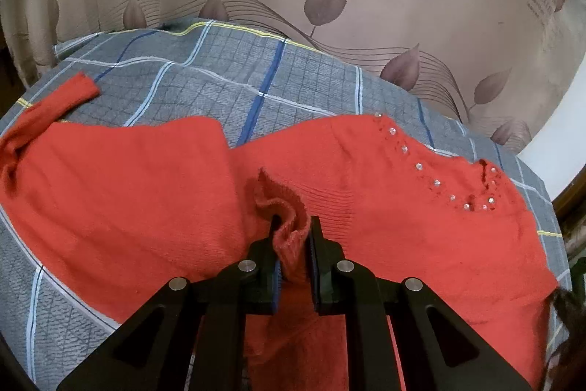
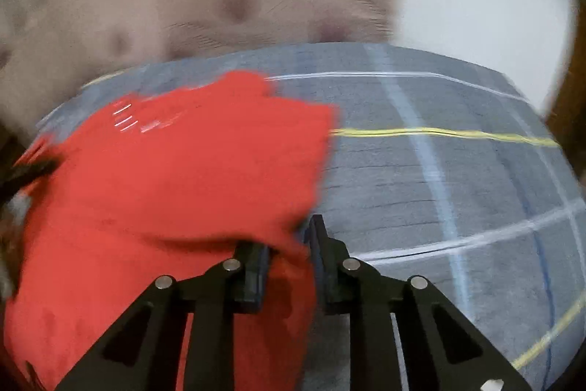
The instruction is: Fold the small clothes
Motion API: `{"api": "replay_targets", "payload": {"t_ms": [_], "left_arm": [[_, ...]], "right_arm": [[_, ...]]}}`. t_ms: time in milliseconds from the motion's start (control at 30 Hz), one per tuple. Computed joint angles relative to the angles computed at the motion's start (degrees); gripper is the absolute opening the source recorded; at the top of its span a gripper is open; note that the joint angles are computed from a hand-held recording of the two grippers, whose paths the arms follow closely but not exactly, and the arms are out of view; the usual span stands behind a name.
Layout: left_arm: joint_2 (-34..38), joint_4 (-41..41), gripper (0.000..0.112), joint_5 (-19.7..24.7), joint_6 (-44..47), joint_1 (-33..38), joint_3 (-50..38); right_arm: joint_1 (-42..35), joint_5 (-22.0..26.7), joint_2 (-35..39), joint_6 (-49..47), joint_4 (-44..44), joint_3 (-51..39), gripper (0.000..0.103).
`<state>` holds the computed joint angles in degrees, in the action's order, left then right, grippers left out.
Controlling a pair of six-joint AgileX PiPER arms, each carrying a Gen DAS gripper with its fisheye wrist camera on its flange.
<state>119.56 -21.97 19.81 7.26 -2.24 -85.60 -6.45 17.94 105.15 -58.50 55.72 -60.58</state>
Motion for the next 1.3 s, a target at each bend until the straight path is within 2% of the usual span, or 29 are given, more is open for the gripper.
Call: {"api": "replay_targets", "payload": {"t_ms": [67, 100, 200, 267, 367, 433, 500, 600, 633, 667, 700, 733, 800, 900, 967, 1033, 1200, 1300], "left_arm": [[-0.2, 0.75, 0.013, -0.48, -1.14, 0.0, 0.35], [-0.49, 1.63, 0.013, -1.03, -2.42, 0.02, 0.8], [-0.91, -0.42, 0.012, -2.02, -2.6, 1.11, 1.92], [-0.96, -2.85, 0.011, -2.19, -0.74, 1.69, 2.28], [-1.39, 2.58, 0.009, -3.16, -6.14, 1.08, 2.67], [-2.67, 8.02, 0.007, -5.75, -12.85, 0.93, 4.73], [-3.5, 7.63, 0.006, -7.6, -14.21, 1.66, 6.44], [-2.55, 1.63, 0.006, -5.91, -9.74, 2.92, 5.43], [-2.22, 2.2, 0.006, -5.26, -10.27, 2.91, 4.84], [-2.13, 2.65, 0.006, -5.06, -10.37, 2.75, 4.57], [-2.09, 3.15, 0.006, -4.97, -10.31, 2.48, 4.37], [-2.13, 4.56, 0.006, -4.98, -10.92, 2.05, 4.21], [-2.22, 6.74, 0.006, -5.23, -12.41, 1.52, 4.17], [-2.66, 8.23, 0.006, -6.08, -13.58, 1.2, 4.78], [-2.63, 9.89, 0.006, -6.15, -15.09, 0.98, 4.69], [-2.62, 12.43, 0.006, -6.22, -17.32, 0.63, 4.57], [-2.38, 18.89, 0.006, -5.28, -23.29, -0.05, 3.78], [-1.97, 20.74, 0.006, -4.42, -25.42, -0.05, 3.1]], "right_arm": [[-2.1, 4.89, 0.53, -1.76, -1.26, -0.97, 0.026], [-5.13, 9.77, 0.99, -3.44, 0.37, -2.38, 0.031], [-14.67, 25.42, 4.94, -6.67, 8.32, -8.26, 0.033], [-16.85, 28.96, 7.43, -3.52, 8.27, -12.72, 0.034], [-15.76, 28.07, 12.36, 3.77, 3.35, -22.02, 0.034], [-14.2, 29.74, 17.96, 10.94, -0.69, -31.03, 0.034], [-12.06, 29.52, 21.87, 16.23, -5.13, -37.59, 0.034], [-9.31, 30.4, 27.4, 21.7, -9.4, -46.06, 0.034], [-8.77, 29.75, 27.86, 21.95, -9.9, -46.57, 0.034], [-8.28, 28.66, 27.73, 21.77, -10.16, -46.48, 0.029], [-8.0, 29.42, 28.95, 23.07, -11.13, -48.67, 0.008], [-8.2, 30.9, 29.99, 24.16, -11.18, -50.54, 0.006], [-8.2, 28.5, 27.7, 21.85, -8.34, -47.44, 0.005], [-8.85, 23.39, 20.17, 12.42, 0.8, -38.07, 0.005], [-8.68, 21.27, 17.76, 10.24, 2.25, -35.9, 0.005], [-7.86, 19.52, 17.95, 12.72, -1.59, -37.4, 0.005], [-5.49, 21.92, 27.49, 26.66, -18.13, -48.94, 0.005], [-7.07, 21.73, 29.02, 23.36, -13.56, -47.67, 0.006]]}}
